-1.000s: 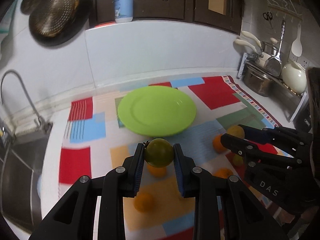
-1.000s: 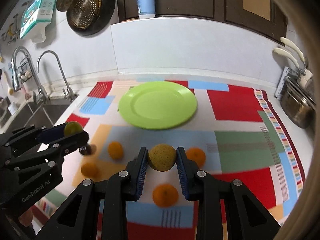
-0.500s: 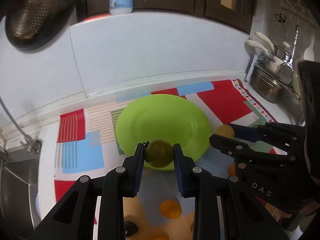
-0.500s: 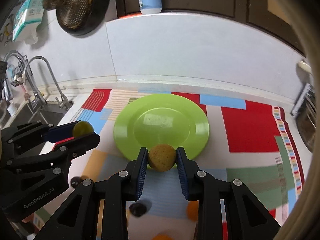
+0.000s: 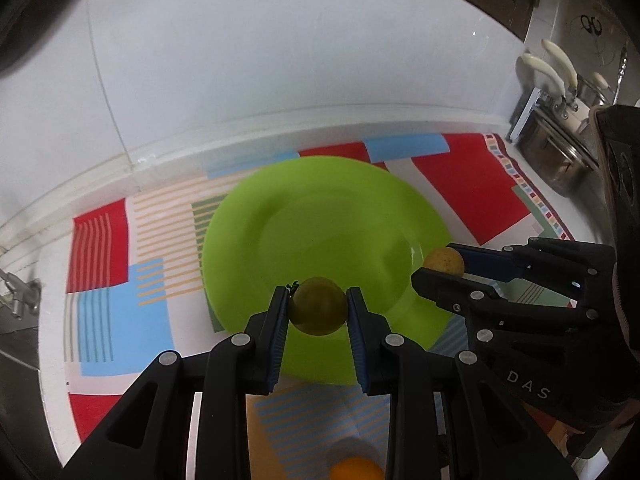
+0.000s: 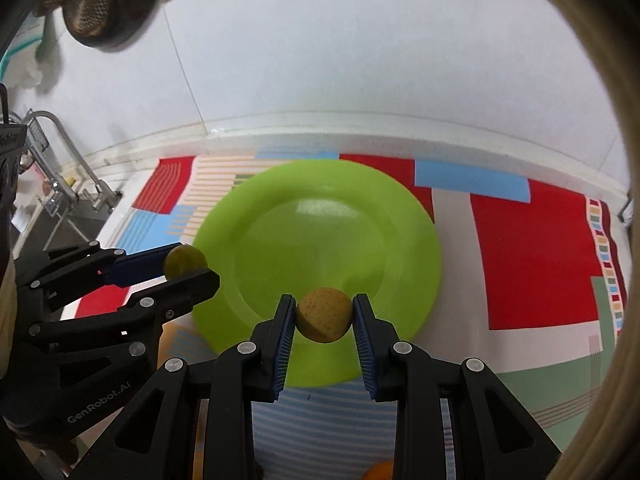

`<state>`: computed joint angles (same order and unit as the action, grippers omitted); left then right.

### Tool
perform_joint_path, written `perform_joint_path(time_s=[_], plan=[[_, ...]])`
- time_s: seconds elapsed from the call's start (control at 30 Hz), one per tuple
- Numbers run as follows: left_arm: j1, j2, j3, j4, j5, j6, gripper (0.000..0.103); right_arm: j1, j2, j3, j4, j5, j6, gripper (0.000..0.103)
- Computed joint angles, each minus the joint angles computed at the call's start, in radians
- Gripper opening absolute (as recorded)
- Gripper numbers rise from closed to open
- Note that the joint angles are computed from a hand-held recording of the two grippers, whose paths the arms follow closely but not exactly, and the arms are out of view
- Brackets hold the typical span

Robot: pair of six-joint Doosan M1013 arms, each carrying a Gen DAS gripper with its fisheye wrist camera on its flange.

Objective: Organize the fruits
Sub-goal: 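Carry both fruits onto the green plate and open both grippers, then lift both grippers off the plate and move toward the remaining fruits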

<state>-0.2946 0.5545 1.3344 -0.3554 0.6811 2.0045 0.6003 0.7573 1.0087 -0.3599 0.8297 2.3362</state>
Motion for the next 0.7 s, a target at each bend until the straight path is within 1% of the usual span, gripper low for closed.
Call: perform_joint_path(time_s=[0.13,0.23,0.27,0.3,0.33,0.4,0.47,0.57,0.7], plan=[[0.001,0.011,-0.01,0.003,0.01,0.001,0.03,-0.004,0.016,-0.021,0.014,0.017,-0.01,0.03],[0.001,0.008,-0.005,0.011,0.001,-0.009,0.038,-0.005,0.024,-0.032,0.015,0.018,-0.004,0.032],[0.001,0.006,-0.004,0.009,-0.001,-0.009,0.041,-0.002,0.025,-0.036,0.009,0.023,0.003,0.037],[0.002,0.003,0.0,0.012,-0.006,-0.014,0.041,-0.001,0.022,-0.033,-0.003,0.023,0.017,0.042],[0.002,-0.003,0.008,0.021,-0.02,-0.026,0.041,0.0,0.019,-0.028,-0.01,0.018,0.028,0.047],[0.002,-0.018,0.028,0.03,-0.051,-0.033,0.042,0.003,0.014,-0.024,-0.034,0.021,0.052,0.047],[0.002,-0.033,0.046,0.042,-0.079,-0.044,0.045,0.011,0.0,-0.003,-0.073,-0.002,0.093,0.047],[0.001,-0.063,0.083,0.064,-0.138,-0.065,0.048,0.024,-0.018,0.021,-0.119,-0.011,0.139,0.047],[-0.001,-0.111,0.142,0.106,-0.226,-0.113,0.055,0.047,-0.051,0.063,-0.192,-0.026,0.218,0.047]])
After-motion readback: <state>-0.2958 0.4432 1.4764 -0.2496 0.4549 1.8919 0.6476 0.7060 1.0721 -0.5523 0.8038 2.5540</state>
